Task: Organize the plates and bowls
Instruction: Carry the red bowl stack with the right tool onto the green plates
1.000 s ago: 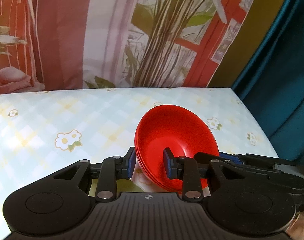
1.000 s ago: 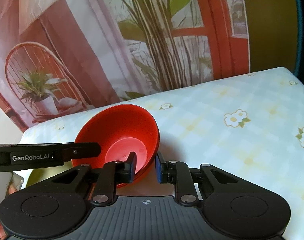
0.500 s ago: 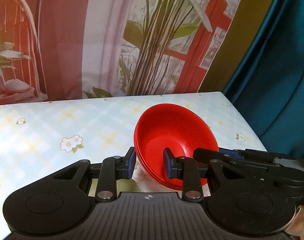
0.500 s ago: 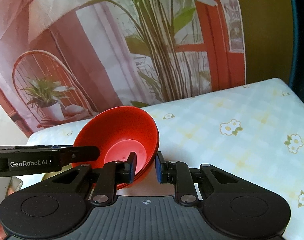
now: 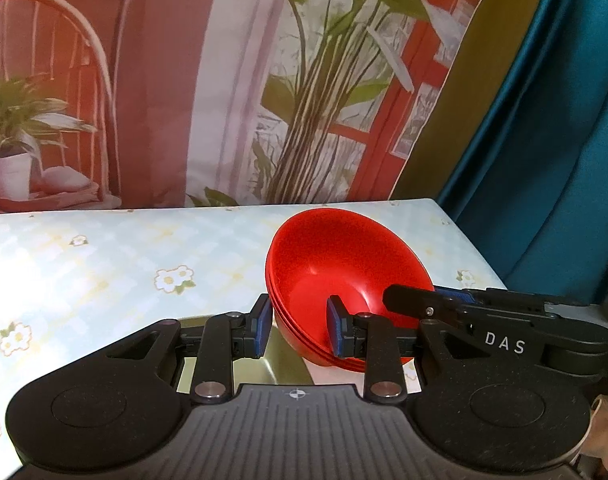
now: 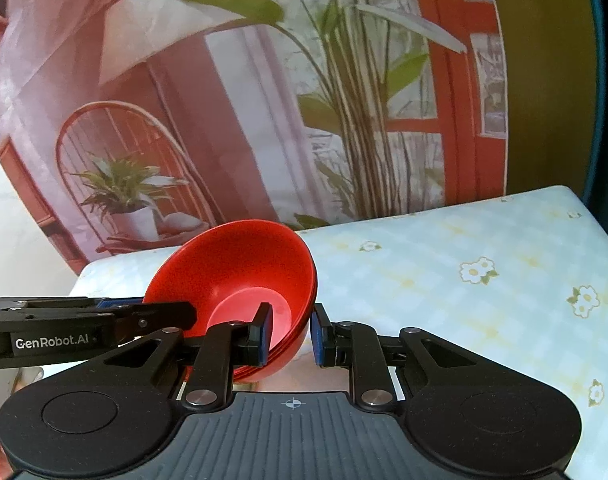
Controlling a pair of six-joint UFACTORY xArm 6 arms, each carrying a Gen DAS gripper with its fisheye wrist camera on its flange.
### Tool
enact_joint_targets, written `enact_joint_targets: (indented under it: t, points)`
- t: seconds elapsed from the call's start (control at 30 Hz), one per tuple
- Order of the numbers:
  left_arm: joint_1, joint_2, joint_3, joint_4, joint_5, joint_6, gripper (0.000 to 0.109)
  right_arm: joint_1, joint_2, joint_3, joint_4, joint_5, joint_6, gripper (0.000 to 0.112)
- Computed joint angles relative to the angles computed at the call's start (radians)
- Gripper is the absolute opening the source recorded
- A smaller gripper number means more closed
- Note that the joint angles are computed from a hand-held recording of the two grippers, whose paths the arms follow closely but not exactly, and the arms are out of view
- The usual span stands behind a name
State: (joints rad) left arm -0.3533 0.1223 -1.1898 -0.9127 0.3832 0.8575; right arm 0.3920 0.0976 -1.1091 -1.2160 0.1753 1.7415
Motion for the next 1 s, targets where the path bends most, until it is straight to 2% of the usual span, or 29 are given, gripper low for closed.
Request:
enact_joint_targets:
  t: [0.53,1.0]
  points:
    - [0.065,-0.141,0.140,-0.072,0.009,0.075,0.031,0.091,0.027,-0.046,0.059,0.041,-0.054,0.020]
    - [0.109,-0.170,0.192,-0.099,0.029,0.094,0.031,0.133,0.088,-0.095,0.128,0.048,-0.118,0.019]
